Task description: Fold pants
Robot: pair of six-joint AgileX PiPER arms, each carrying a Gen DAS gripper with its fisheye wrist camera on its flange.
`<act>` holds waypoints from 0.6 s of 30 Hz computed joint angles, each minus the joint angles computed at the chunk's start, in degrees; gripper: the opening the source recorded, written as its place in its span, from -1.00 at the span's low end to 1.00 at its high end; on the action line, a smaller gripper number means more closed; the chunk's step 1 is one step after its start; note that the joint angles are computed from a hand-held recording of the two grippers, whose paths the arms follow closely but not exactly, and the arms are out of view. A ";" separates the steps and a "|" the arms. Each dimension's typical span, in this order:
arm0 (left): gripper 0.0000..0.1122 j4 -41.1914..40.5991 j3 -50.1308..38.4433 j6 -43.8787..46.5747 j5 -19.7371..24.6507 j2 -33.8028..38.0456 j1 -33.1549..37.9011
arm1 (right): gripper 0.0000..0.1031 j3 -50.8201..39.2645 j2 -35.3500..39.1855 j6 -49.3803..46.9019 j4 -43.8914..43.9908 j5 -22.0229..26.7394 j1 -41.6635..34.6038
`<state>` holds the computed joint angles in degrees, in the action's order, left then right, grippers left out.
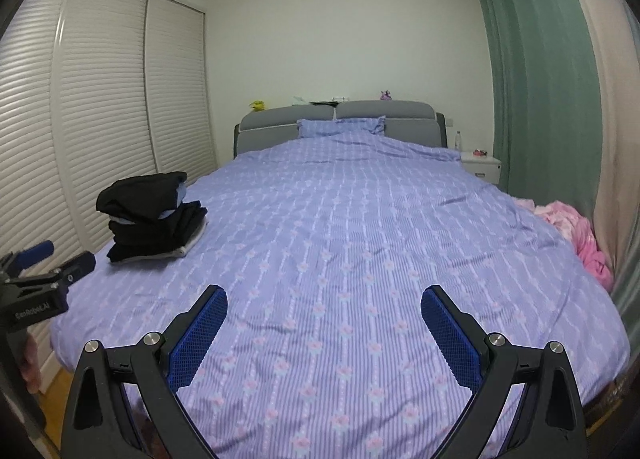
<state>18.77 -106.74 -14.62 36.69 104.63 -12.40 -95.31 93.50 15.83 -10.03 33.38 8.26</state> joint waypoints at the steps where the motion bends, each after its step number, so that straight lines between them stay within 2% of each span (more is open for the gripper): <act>1: 0.84 -0.62 1.03 0.90 -0.47 -0.29 -0.19 | 0.93 0.05 -0.03 0.22 -0.10 0.03 0.01; 6: 0.84 1.33 5.09 0.32 -2.94 -1.94 -1.63 | 0.93 4.13 -2.06 3.70 -3.09 -2.04 0.14; 10: 0.84 3.70 7.43 -1.55 -5.03 -3.80 -2.90 | 0.93 7.16 -3.72 3.99 -2.02 -3.57 -0.36; 18: 0.84 4.52 8.38 -2.15 -5.55 -4.79 -3.55 | 0.93 9.33 -5.05 4.75 -2.29 -4.38 -0.64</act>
<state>23.29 -98.36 -16.77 31.13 99.84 -15.95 -85.98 88.46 20.58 -12.32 29.00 7.62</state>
